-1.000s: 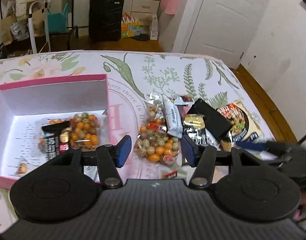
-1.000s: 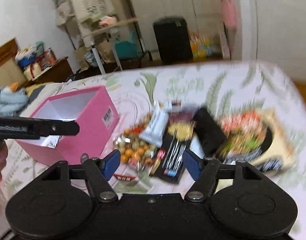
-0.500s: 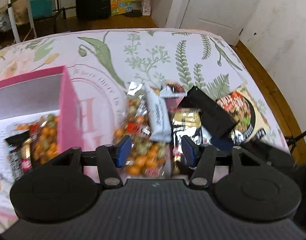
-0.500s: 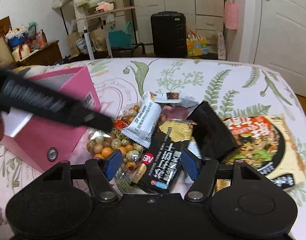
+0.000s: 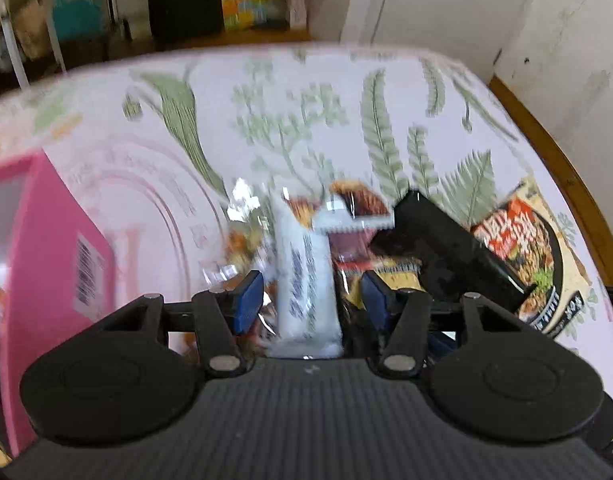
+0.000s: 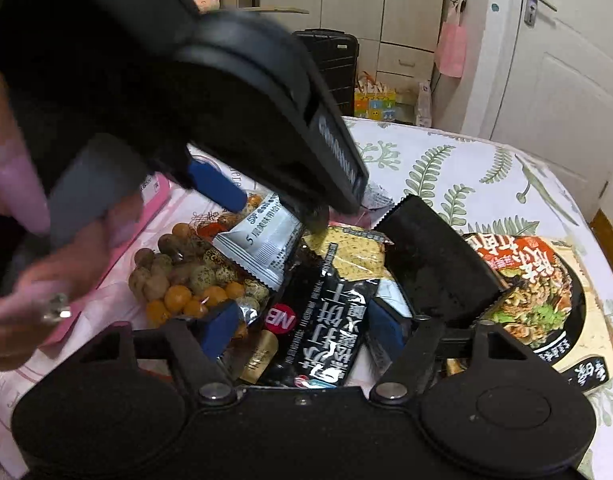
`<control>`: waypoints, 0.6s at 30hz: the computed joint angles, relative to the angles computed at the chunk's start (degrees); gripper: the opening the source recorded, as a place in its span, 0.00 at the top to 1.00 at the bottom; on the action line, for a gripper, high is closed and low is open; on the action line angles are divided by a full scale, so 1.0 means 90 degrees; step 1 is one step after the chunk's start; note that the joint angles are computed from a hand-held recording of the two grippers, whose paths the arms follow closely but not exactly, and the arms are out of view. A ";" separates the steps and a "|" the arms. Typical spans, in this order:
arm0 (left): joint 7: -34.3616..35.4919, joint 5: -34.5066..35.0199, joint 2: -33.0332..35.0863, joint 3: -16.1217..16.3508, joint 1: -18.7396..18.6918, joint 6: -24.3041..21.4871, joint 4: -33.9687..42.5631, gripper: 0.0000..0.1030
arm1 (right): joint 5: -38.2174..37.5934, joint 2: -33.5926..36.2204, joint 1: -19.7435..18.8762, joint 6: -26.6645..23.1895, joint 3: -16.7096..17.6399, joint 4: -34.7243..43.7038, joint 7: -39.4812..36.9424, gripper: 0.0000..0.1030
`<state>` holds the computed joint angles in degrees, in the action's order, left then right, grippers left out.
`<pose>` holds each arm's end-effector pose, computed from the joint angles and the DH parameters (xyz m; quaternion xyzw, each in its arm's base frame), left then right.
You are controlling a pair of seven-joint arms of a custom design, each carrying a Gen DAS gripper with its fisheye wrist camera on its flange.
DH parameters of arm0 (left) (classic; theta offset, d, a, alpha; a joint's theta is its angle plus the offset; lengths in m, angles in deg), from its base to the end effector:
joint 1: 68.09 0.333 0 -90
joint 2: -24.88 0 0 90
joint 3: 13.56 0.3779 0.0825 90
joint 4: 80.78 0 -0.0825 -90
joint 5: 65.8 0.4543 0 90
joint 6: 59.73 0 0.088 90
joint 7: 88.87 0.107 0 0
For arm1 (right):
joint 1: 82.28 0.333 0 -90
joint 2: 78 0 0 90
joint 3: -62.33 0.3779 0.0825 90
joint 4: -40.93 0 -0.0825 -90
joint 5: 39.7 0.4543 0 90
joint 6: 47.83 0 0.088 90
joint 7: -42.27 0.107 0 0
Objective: Organize snacks
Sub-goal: 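Grasp a white wafer stick with the left tool while the right tool grasps a black NB cracker pack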
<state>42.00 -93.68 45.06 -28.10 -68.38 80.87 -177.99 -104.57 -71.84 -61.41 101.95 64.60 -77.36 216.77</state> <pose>0.7508 -0.1747 0.4673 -0.4358 0.8486 -0.2964 0.0450 0.6011 0.2780 0.4415 -0.5842 0.7016 -0.3305 0.2394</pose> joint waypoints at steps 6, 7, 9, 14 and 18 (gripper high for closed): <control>0.0162 -0.0223 0.0021 -0.0024 0.0096 -0.0148 0.0035 0.66 | -0.0246 -0.0446 -0.0297 0.1223 -0.0092 -0.0598 0.0795 0.45; 0.0115 -0.0137 0.0047 0.0010 0.0074 -0.0226 0.0085 0.70 | -0.0165 -0.0486 -0.0336 0.1222 -0.0058 -0.0639 0.0741 0.47; 0.0176 -0.0093 0.0080 0.0010 0.0082 -0.0281 0.0139 0.73 | 0.0360 -0.0498 -0.0374 0.0974 0.0035 -0.0627 0.0264 0.47; 0.0078 -0.0112 0.0078 0.0034 0.0094 -0.0369 0.0162 0.74 | 0.1597 -0.0449 -0.0428 0.0891 0.0089 -0.0609 -0.0316 0.42; -0.0011 -0.0071 0.0008 0.0056 0.0094 -0.0493 0.0133 0.76 | 0.1488 -0.0394 -0.0402 0.0960 0.0042 -0.0608 -0.0011 0.48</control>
